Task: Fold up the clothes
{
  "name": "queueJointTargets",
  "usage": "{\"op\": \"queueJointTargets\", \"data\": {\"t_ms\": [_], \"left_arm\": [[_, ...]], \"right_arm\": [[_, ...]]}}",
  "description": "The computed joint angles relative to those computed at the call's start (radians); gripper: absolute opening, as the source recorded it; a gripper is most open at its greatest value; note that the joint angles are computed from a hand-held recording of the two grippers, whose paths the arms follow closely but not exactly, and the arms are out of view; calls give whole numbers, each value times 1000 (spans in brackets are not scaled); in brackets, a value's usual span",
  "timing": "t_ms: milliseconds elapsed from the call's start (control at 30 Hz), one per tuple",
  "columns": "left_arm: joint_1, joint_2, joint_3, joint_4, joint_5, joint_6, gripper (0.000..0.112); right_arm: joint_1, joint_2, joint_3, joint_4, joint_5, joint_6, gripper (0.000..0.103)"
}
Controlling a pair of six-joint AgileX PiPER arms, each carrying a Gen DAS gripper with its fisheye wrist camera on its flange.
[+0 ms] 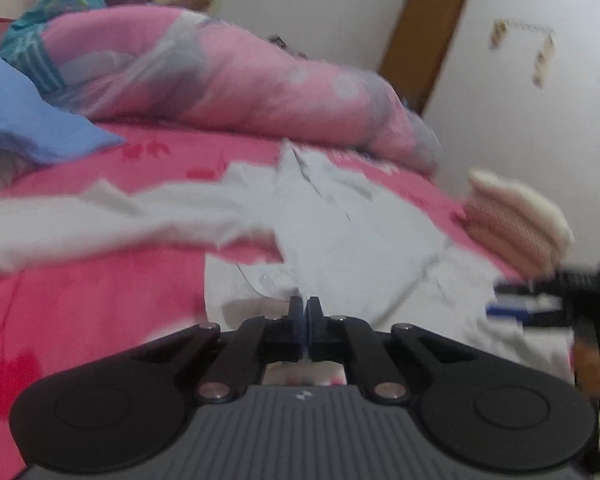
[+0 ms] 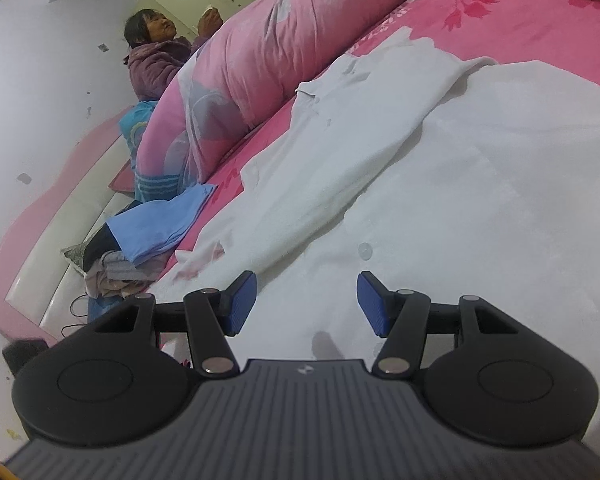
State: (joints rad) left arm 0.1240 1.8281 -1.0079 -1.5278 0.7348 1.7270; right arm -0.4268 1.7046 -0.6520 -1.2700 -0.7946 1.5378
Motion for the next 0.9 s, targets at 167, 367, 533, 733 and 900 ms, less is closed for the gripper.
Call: {"op": "queueJointTargets", "data": {"t_ms": [167, 367, 533, 733, 900], "left_arm": [[27, -5, 11, 151, -24, -115, 40], [91, -50, 58, 73, 12, -75, 66], [16, -58, 40, -33, -3, 14, 67], [-194, -25, -21, -63, -219, 80, 70], [-297, -16, 2, 68, -356, 93, 70]], "right_arm": [[-5, 1, 4, 0, 4, 0, 55], [-7, 28, -14, -3, 4, 11, 55], [21, 31, -23, 3, 9, 1, 55], [70, -20, -40, -6, 146, 6, 55], [68, -35, -124, -102, 284, 48, 55]]}}
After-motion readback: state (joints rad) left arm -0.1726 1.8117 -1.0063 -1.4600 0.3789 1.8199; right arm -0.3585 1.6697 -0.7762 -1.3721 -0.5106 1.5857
